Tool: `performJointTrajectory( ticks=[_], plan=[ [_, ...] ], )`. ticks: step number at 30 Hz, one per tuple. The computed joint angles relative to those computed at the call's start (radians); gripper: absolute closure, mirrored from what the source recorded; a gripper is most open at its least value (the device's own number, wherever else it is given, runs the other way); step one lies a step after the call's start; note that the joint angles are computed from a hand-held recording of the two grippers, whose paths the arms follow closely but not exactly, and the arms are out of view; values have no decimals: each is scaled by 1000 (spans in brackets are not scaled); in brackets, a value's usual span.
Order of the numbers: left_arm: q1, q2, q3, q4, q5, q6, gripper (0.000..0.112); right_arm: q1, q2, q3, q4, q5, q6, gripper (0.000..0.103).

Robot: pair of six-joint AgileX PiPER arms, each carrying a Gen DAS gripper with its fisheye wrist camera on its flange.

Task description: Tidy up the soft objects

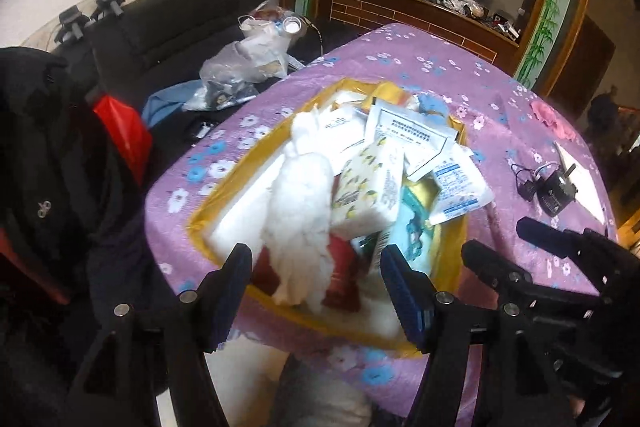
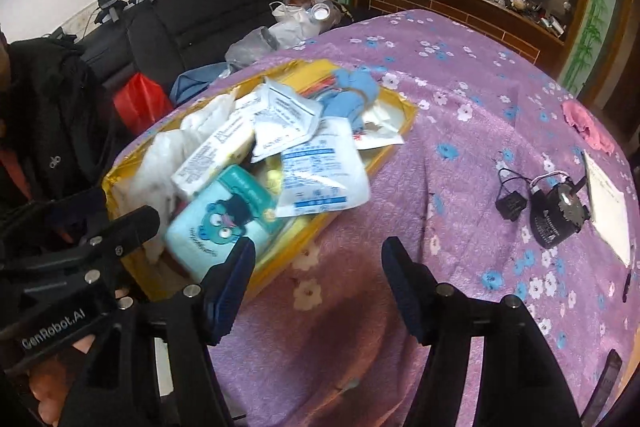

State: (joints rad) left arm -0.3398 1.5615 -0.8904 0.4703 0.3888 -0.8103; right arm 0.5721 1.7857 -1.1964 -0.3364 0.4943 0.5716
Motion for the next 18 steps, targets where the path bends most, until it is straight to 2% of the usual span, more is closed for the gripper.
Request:
performJointTrajectory(
  ticks=[4, 7, 12, 16, 18],
  plan=[
    [5, -25, 23, 59, 8, -51, 42, 24, 8, -21, -13, 29, 27, 37],
    [33, -27, 27, 24, -6, -6, 42, 44, 30, -57, -52, 65, 108, 37],
    [67, -27, 35, 3, -13, 22, 42, 84, 48, -77, -95, 75, 171, 36],
    [64, -26, 50, 71, -16, -36, 42, 100, 54, -73, -101, 71, 175, 36],
    [71, -19, 49, 40, -18, -11, 42, 97, 53, -70, -100, 70, 183, 36]
  ],
)
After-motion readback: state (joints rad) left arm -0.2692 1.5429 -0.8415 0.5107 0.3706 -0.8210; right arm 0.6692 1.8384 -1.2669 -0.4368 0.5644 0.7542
